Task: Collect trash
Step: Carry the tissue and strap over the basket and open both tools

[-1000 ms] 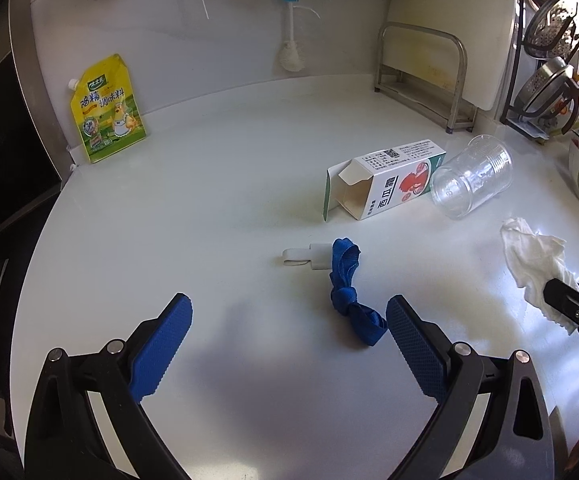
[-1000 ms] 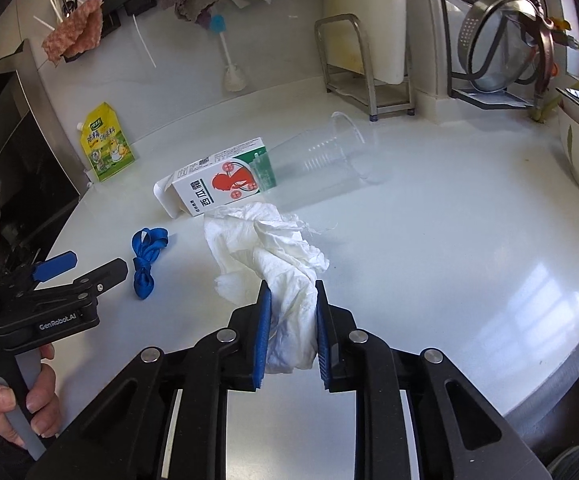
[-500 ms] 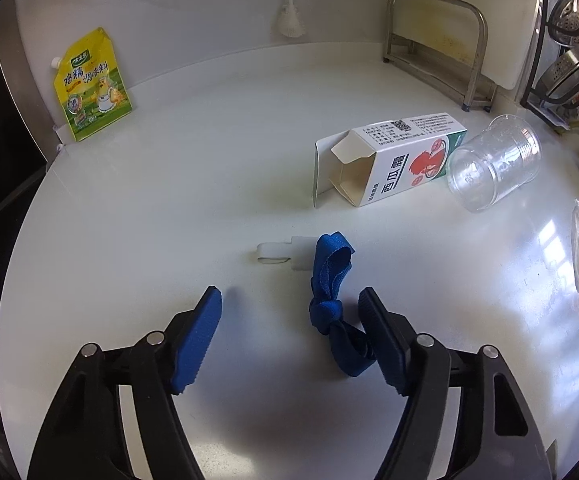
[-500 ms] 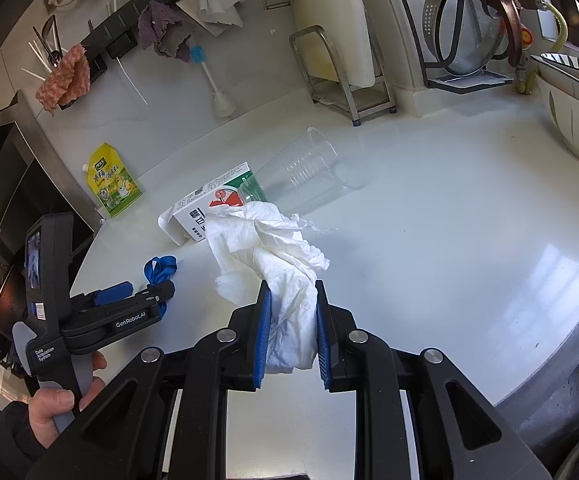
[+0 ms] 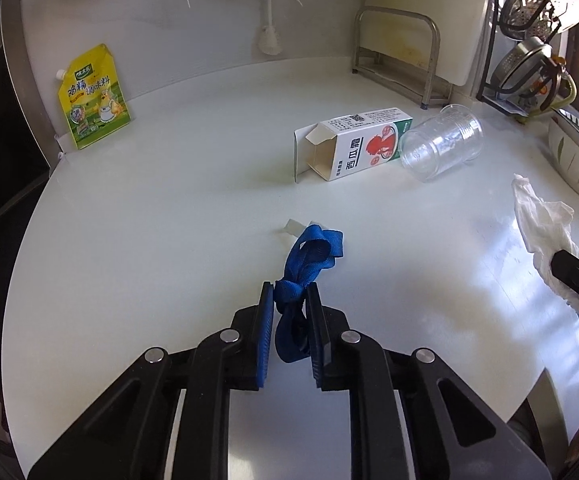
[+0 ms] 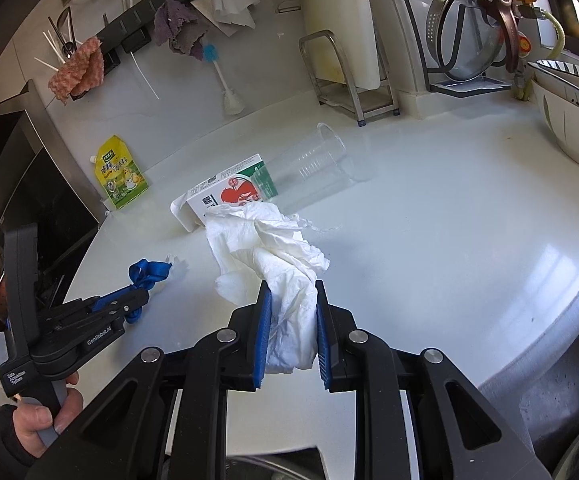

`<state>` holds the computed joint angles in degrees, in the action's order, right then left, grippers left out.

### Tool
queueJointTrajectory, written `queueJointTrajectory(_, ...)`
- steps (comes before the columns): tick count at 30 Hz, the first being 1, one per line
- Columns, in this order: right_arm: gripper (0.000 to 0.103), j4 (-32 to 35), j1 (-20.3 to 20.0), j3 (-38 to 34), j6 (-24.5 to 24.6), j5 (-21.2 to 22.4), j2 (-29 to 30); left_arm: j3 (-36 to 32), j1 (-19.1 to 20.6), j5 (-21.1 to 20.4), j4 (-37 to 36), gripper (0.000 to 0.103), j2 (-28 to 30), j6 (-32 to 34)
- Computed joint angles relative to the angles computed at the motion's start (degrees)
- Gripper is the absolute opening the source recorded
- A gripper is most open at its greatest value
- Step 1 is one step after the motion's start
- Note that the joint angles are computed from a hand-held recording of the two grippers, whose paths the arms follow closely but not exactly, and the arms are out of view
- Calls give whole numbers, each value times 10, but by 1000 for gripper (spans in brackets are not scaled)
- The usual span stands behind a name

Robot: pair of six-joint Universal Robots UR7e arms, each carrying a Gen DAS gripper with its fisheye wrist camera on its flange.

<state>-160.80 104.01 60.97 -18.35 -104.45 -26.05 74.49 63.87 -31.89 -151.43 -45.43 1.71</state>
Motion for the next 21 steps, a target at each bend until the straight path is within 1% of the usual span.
queueJointTrajectory(4, 20, -49, 2, 101, 13, -11, -48, 80, -24, 19, -72, 16, -38, 40)
queueJointTrajectory(9, 20, -140, 13, 233, 31, -25, -111, 177, -58, 17, -117, 16, -91, 31)
queueJointTrajectory(12, 20, -190, 22, 301, 39, -42, -140, 233, -81, 20, -144, 16, -116, 38)
queueJointTrajectory(18, 20, -288, 36, 415, 61, -64, -177, 332, -119, 23, -191, 16, -152, 43)
queueJointTrajectory(21, 20, -332, 44, 462, 64, -76, -187, 367, -129, 20, -196, 16, -169, 26)
